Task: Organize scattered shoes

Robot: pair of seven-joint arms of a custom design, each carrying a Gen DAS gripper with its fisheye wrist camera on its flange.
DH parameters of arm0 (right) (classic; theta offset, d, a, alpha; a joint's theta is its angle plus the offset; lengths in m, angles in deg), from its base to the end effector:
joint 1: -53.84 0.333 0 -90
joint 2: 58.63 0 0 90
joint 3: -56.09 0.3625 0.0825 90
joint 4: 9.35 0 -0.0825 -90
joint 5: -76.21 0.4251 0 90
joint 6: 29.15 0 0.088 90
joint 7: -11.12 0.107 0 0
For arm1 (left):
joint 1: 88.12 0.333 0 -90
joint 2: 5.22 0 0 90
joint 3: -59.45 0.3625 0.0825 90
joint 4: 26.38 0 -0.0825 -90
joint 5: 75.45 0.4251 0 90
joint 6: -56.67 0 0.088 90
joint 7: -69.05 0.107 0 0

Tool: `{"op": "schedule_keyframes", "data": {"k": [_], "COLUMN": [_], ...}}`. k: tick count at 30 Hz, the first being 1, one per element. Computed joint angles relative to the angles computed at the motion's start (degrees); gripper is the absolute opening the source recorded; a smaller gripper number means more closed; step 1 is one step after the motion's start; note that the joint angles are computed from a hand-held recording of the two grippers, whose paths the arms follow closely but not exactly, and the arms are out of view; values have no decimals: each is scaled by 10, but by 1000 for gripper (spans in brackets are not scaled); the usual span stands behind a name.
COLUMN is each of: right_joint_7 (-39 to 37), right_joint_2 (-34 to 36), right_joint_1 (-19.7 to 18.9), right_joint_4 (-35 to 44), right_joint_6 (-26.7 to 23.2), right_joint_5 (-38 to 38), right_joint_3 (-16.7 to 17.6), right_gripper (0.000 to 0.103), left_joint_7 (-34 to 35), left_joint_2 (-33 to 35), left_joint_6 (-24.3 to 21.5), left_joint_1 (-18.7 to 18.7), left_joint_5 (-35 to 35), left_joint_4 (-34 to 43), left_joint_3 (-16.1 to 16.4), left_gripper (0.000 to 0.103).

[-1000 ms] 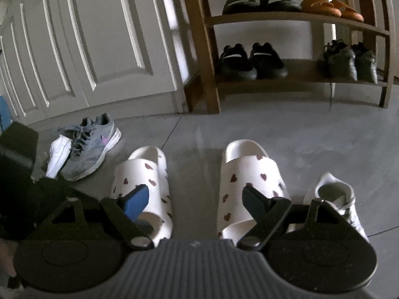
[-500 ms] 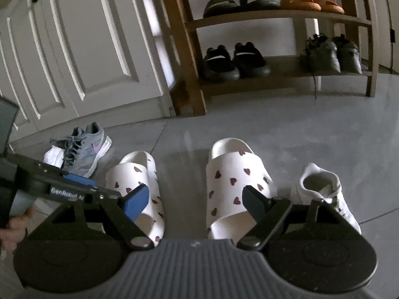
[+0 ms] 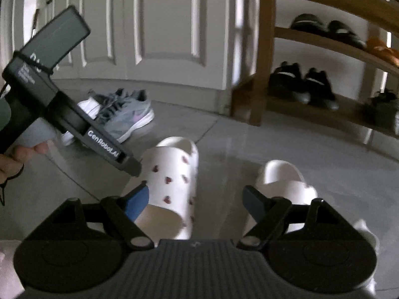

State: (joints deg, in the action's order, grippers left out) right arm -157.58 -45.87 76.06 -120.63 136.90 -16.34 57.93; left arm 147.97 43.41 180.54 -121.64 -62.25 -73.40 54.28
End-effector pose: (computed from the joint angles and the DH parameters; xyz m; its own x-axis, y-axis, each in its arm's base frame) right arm 0.5799 0.3228 0.4270 0.1331 -0.9911 -0.0016 -0.5314 -0.0700 -0.8442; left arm 0.7201 -0.5159 0.5001 -0.4753 -0.8772 -0.0681 -0.7501 0.4445 -0.4897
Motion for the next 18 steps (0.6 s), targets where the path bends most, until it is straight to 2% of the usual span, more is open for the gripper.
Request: {"op": "schedule_keyframes", "data": {"k": [2,4,7,8,9,11,13,14,18], "right_joint_7": [-45,-182,-303,-340,-364,-380,-378,-377,-353], "right_joint_2": [15,37,63,72,78,90,101,106,121], "right_joint_1": [1,10,27,32,37,53,70,78,108], "right_joint_4": [12,27,50,58,66,80,95,102,119], "right_joint_6": [1,-27,-64,-76,-84,-99,-110,-116,-143], "right_joint_5": [20,82,153,177,196,208,204,197,130], "right_joint_3": [1,3,0,-1,-3,-13,-27,-33,-55], "right_gripper": [83,83,77,74,65,54,50,44,27], "left_joint_7": [-11,-16,-20,-18,-17,-12,-9,-6,-1], "left_joint_2": [10,12,17,21,24,34,46,51,64], "left_joint_6": [-15,-19,-27,-31,-35,-46,-58,-65,-82], "left_joint_1": [2,5,10,11,12,12,12,12,13], "left_joint_5": [-3,-6,-11,-13,-14,-18,-22,-24,-32], "left_joint_4": [19,24,33,39,44,60,79,88,109], "left_joint_3": [3,3,2,1,0,-1,-2,-2,-2], "left_gripper": [67,67,67,67,67,67,67,67,67]}}
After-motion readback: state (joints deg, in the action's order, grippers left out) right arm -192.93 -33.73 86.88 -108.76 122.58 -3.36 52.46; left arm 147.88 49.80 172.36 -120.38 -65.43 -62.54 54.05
